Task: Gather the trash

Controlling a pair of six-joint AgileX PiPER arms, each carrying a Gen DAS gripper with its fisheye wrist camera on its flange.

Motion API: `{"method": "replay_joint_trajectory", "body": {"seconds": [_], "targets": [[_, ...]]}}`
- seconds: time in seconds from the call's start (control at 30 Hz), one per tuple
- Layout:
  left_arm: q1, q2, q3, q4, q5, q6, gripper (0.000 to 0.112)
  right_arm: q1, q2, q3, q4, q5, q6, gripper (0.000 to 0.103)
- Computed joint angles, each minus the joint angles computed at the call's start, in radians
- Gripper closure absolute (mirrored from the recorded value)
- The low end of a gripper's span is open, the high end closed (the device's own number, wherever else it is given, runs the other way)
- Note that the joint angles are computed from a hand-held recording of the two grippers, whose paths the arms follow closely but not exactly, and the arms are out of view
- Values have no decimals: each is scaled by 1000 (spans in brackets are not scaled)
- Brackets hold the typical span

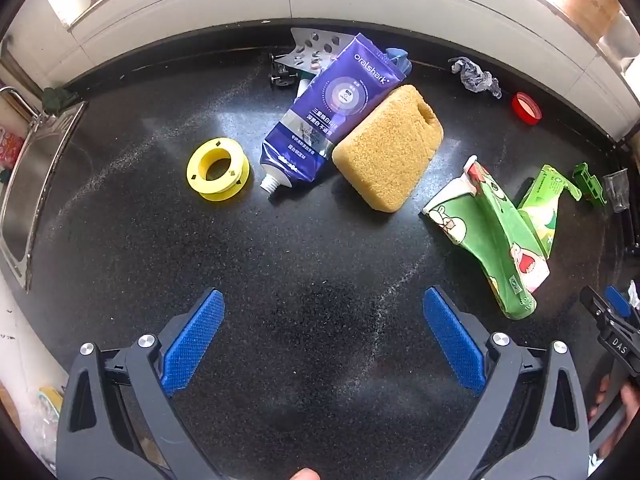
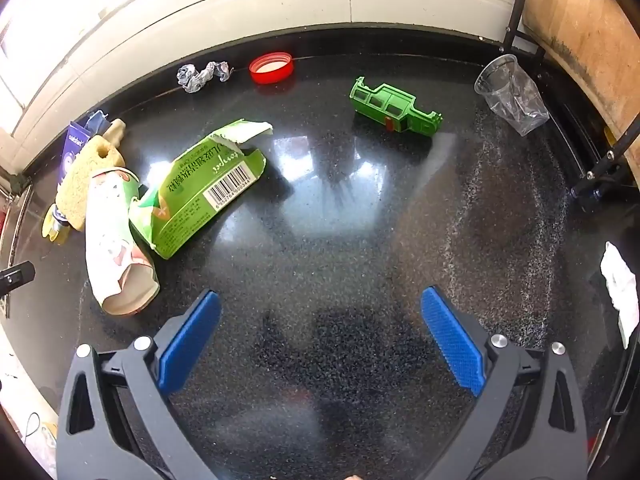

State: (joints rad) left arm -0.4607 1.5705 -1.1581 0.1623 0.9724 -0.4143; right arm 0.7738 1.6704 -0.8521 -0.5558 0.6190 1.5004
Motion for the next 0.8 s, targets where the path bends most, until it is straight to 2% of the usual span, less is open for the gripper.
{"method": "replay_joint_trajectory", "body": {"seconds": [0.07, 0.23, 0.37, 0.57, 0.8], "targets": [[-6, 2, 4, 1, -2, -9, 15, 9, 10, -22, 14, 20, -7, 6], [16, 9, 15, -21, -5, 1, 15, -16, 28, -9, 55, -37, -32, 6], [52, 16, 12, -48, -4, 38, 15, -25, 50, -26, 71, -37, -51, 6], [81, 30, 7, -67, 2, 54, 15, -59, 77, -39, 160, -87, -160, 6], [84, 35, 11, -76, 6, 58, 15, -59, 72, -11, 160, -106, -147, 6]]}}
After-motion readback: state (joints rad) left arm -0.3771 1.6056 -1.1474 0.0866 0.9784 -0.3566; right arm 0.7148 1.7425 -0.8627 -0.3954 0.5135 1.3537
